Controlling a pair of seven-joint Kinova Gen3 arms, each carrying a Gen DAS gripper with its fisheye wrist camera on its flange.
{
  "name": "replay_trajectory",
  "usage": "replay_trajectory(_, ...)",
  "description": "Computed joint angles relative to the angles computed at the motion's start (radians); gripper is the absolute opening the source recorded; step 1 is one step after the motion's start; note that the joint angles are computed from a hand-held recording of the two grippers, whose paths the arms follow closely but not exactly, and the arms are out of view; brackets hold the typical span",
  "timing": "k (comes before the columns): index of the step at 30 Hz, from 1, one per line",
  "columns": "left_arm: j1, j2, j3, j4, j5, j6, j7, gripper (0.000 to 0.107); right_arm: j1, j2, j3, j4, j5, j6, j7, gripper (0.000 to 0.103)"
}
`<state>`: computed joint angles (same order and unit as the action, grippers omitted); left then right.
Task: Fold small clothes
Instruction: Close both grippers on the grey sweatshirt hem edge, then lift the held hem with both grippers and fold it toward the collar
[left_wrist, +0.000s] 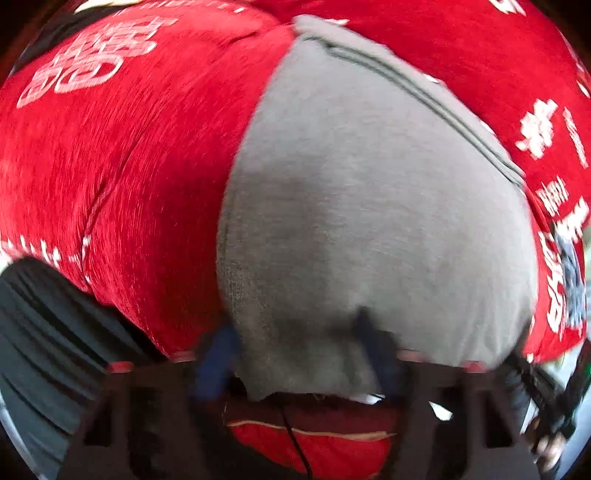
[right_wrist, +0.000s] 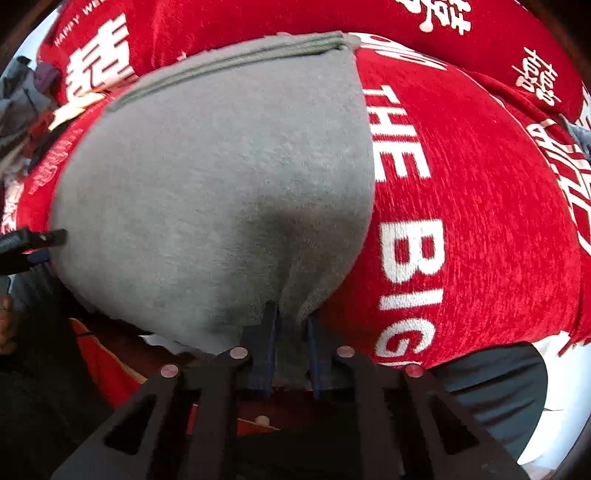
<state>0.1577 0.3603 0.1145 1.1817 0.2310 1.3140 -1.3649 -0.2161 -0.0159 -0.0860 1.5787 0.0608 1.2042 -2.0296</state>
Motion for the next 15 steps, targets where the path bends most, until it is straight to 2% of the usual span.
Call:
replay_trajectory(1, -0.028, -0.001, 0.015, -0.010, 0.024, 0.015, -0.031, 0.012, 0.001, -0.002, 0.000, -0.008, -0.001, -0.001, 0.008, 0.011)
replay_trajectory(3, -0.050, 0.001, 0.009, -0.031, 0.063, 0.038, -0.049, 0.011, 0.012, -0.022, 0.013, -0.020, -0.031, -0.029, 0.042, 0.010)
replay_trajectory(6, -0.075, 0.004, 0.004, -0.075, 0.093, 0.028, -0.061, 0.011, 0.019, -0.038, 0.011, -0.064, -0.022, -0.084, 0.057, 0.009)
replay_trajectory(7, -0.083, 0.009, 0.004, -0.091, 0.101, 0.028, -0.067, 0.011, 0.024, -0.041, 0.016, -0.074, -0.027, -0.116, 0.069, 0.006)
replay_trajectory(10, -0.077, 0.038, -0.001, -0.138, 0.123, -0.019, -0.081, 0.011, 0.040, -0.010, 0.026, -0.123, -0.029, -0.179, 0.082, 0.004)
replay_trajectory(13, -0.074, 0.122, 0.013, -0.228, 0.105, 0.011, -0.051, 0.011, 0.051, 0.078, 0.038, -0.191, -0.048, -0.160, 0.106, 0.004)
replay_trajectory(15, -0.067, 0.140, 0.009, -0.227, 0.110, 0.008, -0.035, 0.011, 0.039, 0.102, 0.045, -0.204, -0.038, -0.134, 0.111, 0.004)
